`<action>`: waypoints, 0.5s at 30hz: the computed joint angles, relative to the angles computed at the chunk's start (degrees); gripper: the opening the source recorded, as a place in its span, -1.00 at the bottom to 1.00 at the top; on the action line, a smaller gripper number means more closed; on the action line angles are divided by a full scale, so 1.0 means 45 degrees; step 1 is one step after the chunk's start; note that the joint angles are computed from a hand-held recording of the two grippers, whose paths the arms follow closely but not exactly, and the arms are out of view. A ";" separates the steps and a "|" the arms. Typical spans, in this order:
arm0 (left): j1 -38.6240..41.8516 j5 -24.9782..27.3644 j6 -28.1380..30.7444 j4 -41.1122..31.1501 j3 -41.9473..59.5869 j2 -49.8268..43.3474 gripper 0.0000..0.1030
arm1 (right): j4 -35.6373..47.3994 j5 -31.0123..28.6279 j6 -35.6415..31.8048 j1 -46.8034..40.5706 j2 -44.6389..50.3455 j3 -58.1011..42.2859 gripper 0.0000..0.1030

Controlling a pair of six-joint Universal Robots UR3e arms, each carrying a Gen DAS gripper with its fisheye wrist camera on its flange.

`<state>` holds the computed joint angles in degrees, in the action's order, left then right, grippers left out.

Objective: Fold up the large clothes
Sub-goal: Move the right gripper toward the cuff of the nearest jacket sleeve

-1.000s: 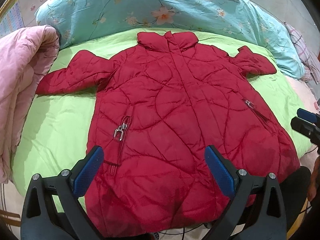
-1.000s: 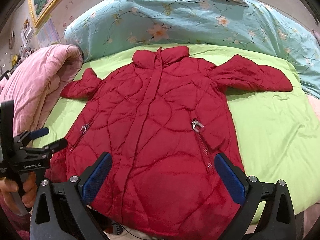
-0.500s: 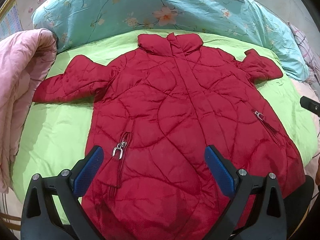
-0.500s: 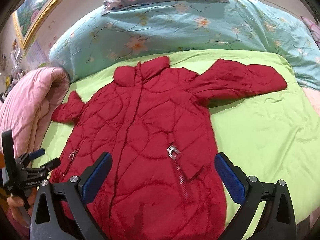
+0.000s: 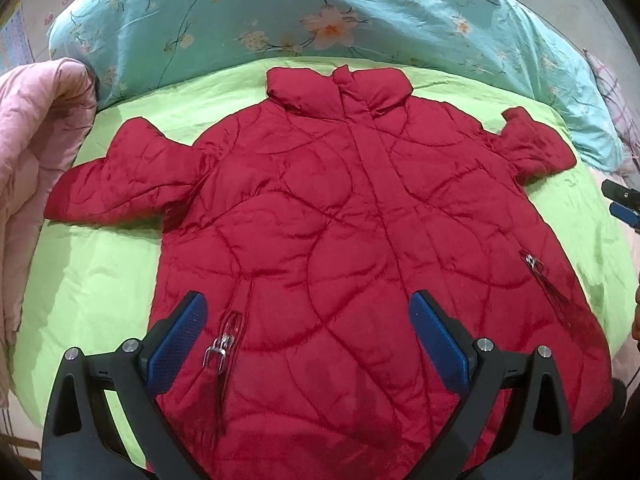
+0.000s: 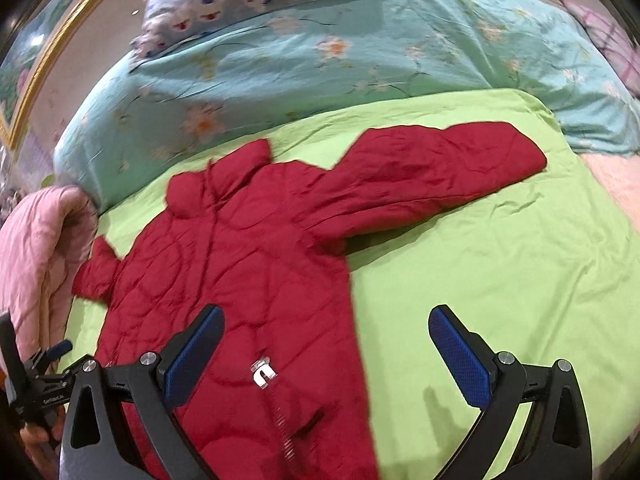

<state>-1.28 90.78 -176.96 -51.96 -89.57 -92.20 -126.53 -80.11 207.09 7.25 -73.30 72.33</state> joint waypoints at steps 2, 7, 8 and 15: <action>0.0047 -0.0053 -0.0045 0.0069 0.0198 -0.0305 0.96 | -0.0358 0.0116 -0.0064 -0.0438 0.0153 0.0295 0.98; -0.0072 0.0184 -0.0227 0.0103 0.0791 -0.1033 0.96 | -0.1266 0.0364 -0.0066 -0.1641 0.0585 0.0980 0.95; -0.0094 0.0215 -0.0247 0.0110 0.0915 -0.1182 0.96 | -0.1434 0.0412 -0.0043 -0.1899 0.0679 0.1105 0.93; -0.0297 0.0299 -0.0361 -0.0027 0.1627 -0.1998 0.96 | -0.1846 0.0491 0.0093 -0.3292 0.1818 0.0806 0.74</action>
<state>-2.62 92.13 -178.58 -52.08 -82.25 -101.19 -134.84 -77.90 207.51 -7.56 -65.12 75.96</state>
